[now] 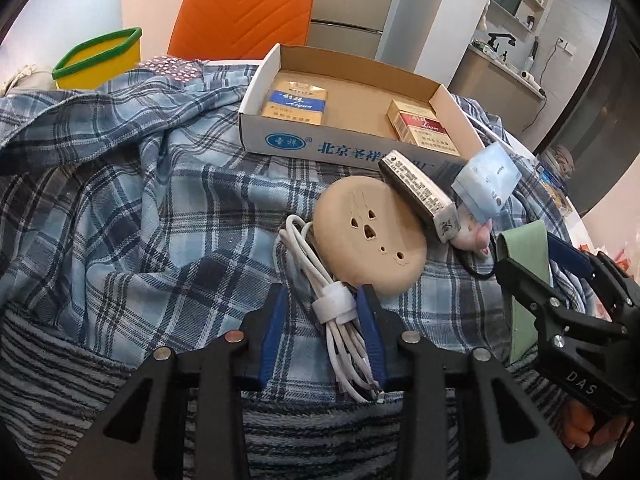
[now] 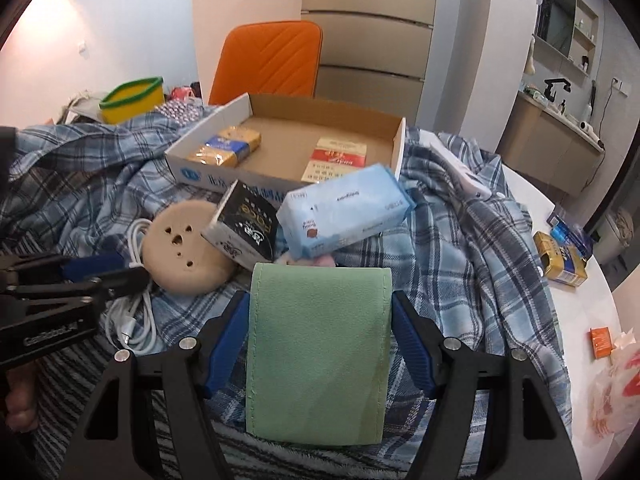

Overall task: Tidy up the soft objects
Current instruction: 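Grasp the green cloth pouch with the right tool while the left tool grasps the white cable, then lift the green pouch and white cable and carry both over the box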

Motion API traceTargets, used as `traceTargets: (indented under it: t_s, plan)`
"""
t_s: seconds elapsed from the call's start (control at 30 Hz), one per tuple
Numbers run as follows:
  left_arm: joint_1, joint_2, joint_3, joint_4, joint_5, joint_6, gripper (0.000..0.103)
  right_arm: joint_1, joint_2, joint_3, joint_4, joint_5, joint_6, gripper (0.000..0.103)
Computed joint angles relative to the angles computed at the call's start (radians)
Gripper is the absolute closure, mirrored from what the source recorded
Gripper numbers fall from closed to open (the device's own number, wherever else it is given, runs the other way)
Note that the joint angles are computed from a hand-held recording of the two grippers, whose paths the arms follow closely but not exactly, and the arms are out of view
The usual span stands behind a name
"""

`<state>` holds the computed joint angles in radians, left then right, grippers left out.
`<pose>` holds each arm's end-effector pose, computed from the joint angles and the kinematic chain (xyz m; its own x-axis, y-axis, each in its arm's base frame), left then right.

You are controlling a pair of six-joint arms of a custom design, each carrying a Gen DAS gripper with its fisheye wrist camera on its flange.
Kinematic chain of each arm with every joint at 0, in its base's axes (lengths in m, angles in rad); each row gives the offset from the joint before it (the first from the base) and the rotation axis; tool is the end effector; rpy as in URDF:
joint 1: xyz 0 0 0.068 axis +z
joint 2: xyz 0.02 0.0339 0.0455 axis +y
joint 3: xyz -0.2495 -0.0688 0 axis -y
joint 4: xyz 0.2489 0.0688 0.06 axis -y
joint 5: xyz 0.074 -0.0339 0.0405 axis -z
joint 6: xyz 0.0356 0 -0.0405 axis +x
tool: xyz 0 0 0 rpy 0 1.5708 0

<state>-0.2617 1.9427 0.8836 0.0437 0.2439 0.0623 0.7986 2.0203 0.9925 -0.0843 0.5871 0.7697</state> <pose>0.3282 -0.0968 0.0661 -0.7959 0.2757 -0.5390 0.4244 0.8890 -0.1720 0.2613 0.2400 0.0632 -0.7452 0.0653 -0.6636 0.1300 0.9903 -0.0485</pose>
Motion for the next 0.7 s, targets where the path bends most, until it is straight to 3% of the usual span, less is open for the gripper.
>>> traceTargets:
  t_s: [0.33, 0.7]
  plan:
    - [-0.014, 0.026, 0.031, -0.035, 0.008, 0.022, 0.082, 0.002, -0.003, -0.007, 0.015, -0.005, -0.004, 0.031]
    - [0.005, -0.049, -0.047, 0.044, 0.026, 0.026, 0.082, 0.004, -0.012, -0.019, 0.019, 0.01, 0.009, 0.031]
